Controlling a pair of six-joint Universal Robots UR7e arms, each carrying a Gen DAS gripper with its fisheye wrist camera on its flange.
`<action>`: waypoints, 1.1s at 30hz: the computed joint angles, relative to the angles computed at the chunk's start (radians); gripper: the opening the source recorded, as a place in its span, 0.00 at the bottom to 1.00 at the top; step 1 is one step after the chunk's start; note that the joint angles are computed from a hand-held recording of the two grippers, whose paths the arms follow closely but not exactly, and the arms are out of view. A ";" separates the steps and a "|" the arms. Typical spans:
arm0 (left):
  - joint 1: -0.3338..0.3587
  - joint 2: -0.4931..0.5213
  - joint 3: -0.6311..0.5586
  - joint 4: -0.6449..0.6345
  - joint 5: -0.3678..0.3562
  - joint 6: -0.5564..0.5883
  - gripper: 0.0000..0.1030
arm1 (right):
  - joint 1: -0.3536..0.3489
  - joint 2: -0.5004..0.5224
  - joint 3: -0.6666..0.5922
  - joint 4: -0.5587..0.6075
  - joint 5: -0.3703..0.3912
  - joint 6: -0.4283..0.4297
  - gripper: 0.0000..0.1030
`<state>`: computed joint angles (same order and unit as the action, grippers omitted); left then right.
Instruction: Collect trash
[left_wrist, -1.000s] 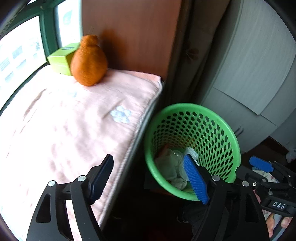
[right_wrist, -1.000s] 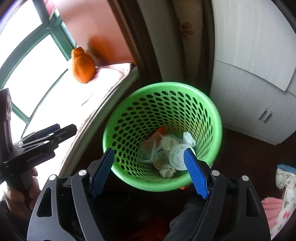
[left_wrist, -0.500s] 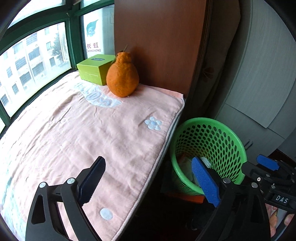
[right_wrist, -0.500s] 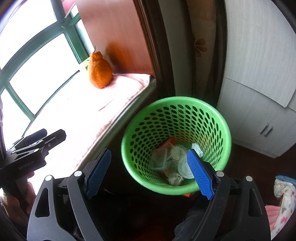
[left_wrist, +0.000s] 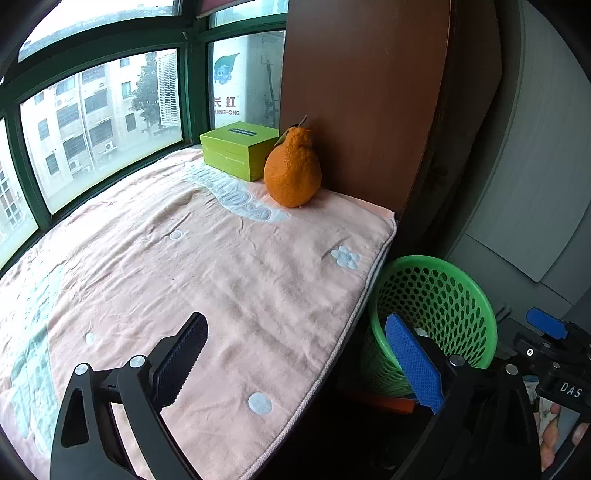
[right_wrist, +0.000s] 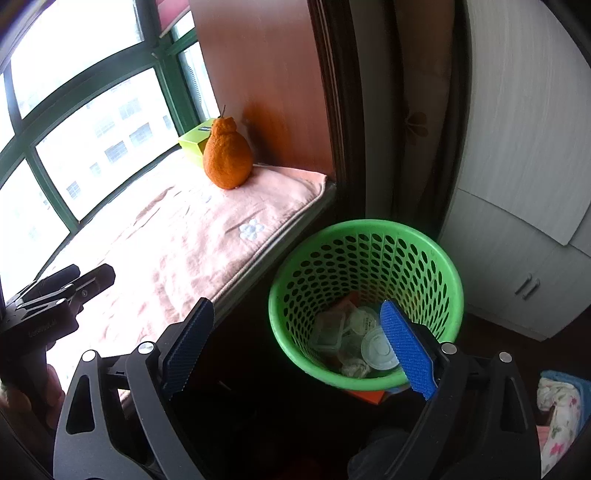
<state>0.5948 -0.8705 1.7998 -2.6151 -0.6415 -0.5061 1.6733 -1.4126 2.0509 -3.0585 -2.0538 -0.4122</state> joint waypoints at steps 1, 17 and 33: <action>-0.003 -0.007 0.007 0.000 0.002 -0.003 0.91 | 0.003 -0.002 0.002 -0.003 0.002 -0.001 0.88; -0.030 -0.092 0.089 0.039 0.050 -0.087 0.91 | 0.054 0.003 0.026 -0.047 -0.009 -0.041 0.91; -0.055 -0.123 0.118 0.072 0.089 -0.126 0.91 | 0.070 0.005 0.033 -0.071 -0.003 -0.058 0.92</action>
<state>0.5401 -0.9937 1.9179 -2.5435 -0.5530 -0.6317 1.7438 -1.4080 2.0840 -3.1298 -2.0565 -0.4697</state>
